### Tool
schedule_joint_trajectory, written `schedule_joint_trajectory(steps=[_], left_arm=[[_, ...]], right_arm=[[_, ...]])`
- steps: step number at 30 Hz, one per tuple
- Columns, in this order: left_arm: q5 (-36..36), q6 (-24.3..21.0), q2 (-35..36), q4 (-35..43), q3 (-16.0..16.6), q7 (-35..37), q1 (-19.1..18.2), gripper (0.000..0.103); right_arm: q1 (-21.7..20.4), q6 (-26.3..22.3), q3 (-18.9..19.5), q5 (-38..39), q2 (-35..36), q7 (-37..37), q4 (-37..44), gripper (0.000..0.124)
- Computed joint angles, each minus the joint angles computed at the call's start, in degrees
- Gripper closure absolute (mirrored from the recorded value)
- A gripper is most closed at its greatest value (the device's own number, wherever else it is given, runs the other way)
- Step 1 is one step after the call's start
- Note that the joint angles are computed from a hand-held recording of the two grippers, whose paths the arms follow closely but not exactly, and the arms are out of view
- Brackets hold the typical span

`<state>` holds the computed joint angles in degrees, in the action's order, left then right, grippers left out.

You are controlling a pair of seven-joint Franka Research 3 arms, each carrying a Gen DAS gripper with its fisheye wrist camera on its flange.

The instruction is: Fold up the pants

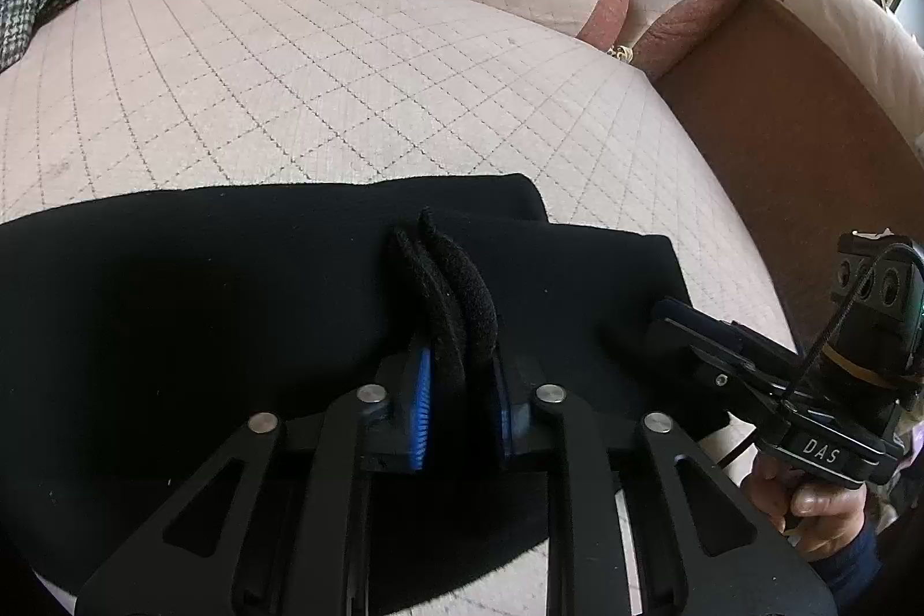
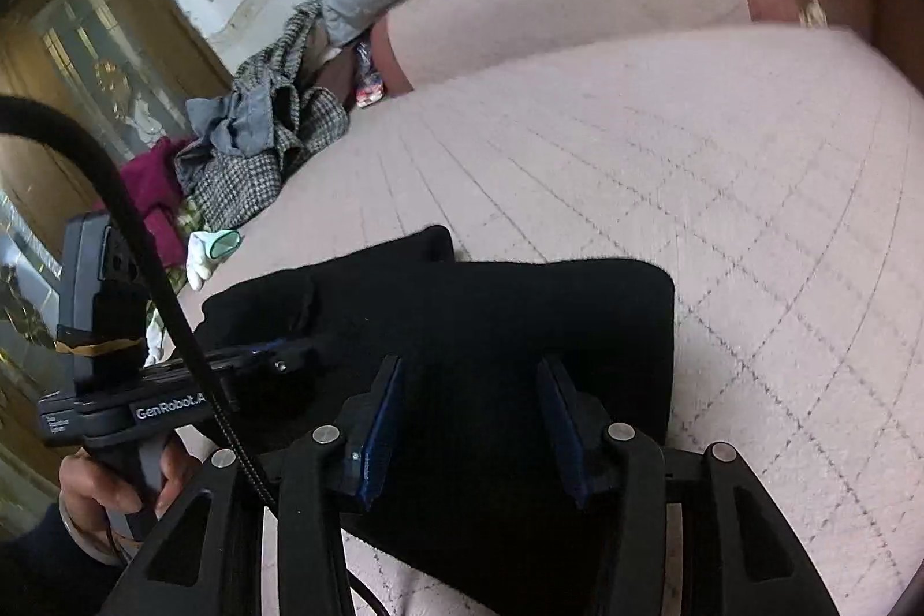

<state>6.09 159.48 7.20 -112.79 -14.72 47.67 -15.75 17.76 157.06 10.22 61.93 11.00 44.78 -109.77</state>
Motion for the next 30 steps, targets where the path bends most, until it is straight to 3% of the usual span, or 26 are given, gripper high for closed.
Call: schedule_joint_trajectory(steps=[3, 6, 10, 17, 22, 24, 30], left_arm=[[-0.4, -2.3, -1.2, -0.3, 0.2, -1.5, 0.0, 0.072], [4.1, -3.5, -2.8, -1.1, 1.1, -7.5, -0.7, 0.061], [9.8, -3.9, -6.3, -4.2, 1.5, -14.6, -0.5, 0.061], [18.9, -4.2, -16.1, -13.3, 0.1, -28.2, 1.6, 0.061], [19.6, -4.0, -25.2, -21.8, -0.9, -35.8, 4.1, 0.061], [19.2, -4.4, -27.7, -24.2, -1.2, -37.8, 4.9, 0.061], [17.7, -5.6, -32.0, -28.8, -1.8, -42.6, 6.3, 0.061]], right_arm=[[0.6, 0.0, -0.7, -4.1, -0.7, 3.7, 0.2, 0.078], [0.9, 1.5, -0.1, -4.0, -1.7, 2.5, -0.1, 0.078], [1.6, 0.9, 0.5, -2.6, -1.9, -0.8, 0.6, 0.078], [3.9, 1.1, 1.5, -8.0, 2.6, 2.1, 5.4, 0.078], [7.9, 1.2, -0.8, -23.4, 8.4, 14.1, 10.4, 0.077], [8.3, 3.2, -0.3, -27.0, 8.1, 15.2, 9.7, 0.077], [3.8, 1.4, 5.0, -19.5, 6.3, 7.4, 10.1, 0.078]])
